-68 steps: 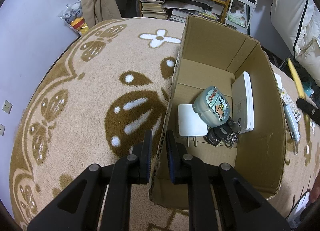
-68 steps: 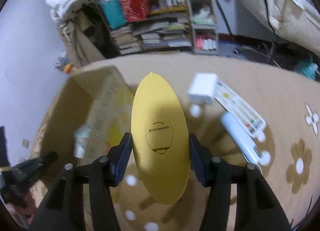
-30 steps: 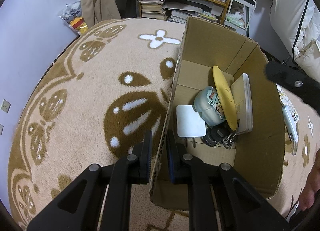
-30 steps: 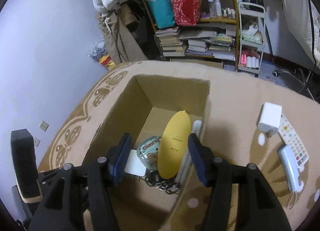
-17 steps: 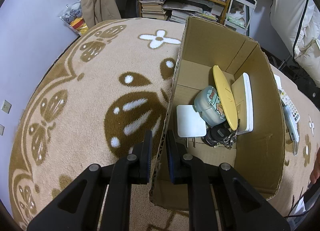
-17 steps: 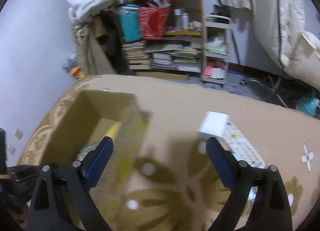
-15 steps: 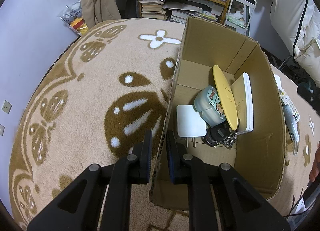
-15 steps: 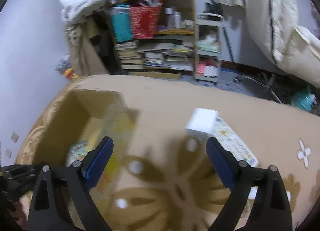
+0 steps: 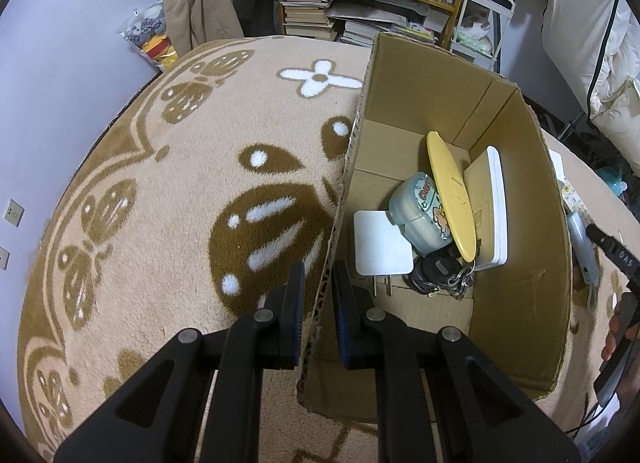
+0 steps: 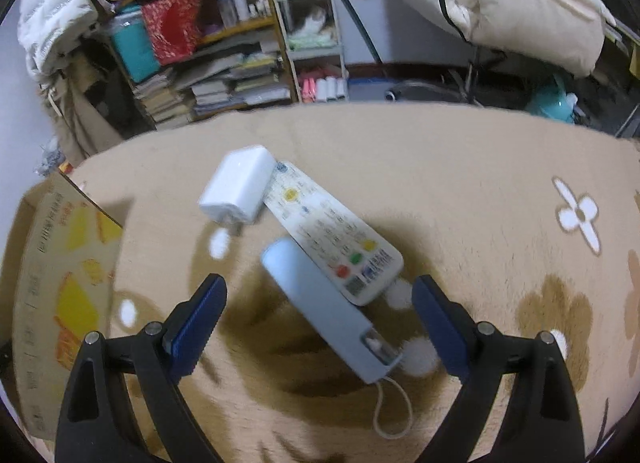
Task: Organize rigid objects
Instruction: 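Move the right gripper back to the light blue tube, then grasp the light blue tube with the right gripper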
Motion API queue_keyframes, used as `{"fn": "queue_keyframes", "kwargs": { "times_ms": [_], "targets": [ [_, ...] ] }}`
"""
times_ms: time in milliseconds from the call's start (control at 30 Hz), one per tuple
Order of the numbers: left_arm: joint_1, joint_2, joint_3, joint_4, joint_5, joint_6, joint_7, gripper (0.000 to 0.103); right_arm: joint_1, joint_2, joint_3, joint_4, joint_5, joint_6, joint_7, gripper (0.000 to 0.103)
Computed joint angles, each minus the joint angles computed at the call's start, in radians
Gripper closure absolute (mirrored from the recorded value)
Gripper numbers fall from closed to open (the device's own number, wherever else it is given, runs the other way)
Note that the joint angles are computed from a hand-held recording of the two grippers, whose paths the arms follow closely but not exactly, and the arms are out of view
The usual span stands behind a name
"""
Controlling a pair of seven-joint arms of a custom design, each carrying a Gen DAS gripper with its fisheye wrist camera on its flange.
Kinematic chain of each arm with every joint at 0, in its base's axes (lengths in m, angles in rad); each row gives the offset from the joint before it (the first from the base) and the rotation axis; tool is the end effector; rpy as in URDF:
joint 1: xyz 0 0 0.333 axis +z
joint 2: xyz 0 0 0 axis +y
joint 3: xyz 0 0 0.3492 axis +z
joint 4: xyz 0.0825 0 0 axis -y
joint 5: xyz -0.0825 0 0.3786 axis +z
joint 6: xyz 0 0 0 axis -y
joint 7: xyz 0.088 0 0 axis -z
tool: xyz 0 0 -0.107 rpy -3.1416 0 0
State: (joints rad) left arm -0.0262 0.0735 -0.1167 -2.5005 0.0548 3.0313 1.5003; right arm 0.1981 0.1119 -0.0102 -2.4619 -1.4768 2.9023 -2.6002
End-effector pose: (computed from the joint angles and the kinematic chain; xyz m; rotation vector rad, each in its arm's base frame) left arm 0.5014 -0.0761 0.3434 -1.8568 2.1008 -0.4995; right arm 0.4466 0.1458 0.2937 -1.3401 2.3028 -0.5690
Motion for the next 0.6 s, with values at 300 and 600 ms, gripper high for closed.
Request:
{"fn": "queue_keyframes", "kwargs": {
  "times_ms": [300,600],
  "targets": [
    [-0.003,0.001,0.005,0.000,0.026,0.000,-0.025,0.089,-0.013,0.081,-0.011,0.030,-0.061,0.080,0.035,0.026],
    [-0.006,0.001,0.008,0.000,0.045,0.001,-0.039,0.089,-0.003,0.110,-0.014,0.051,-0.060,0.140,0.041,0.070]
  ]
}}
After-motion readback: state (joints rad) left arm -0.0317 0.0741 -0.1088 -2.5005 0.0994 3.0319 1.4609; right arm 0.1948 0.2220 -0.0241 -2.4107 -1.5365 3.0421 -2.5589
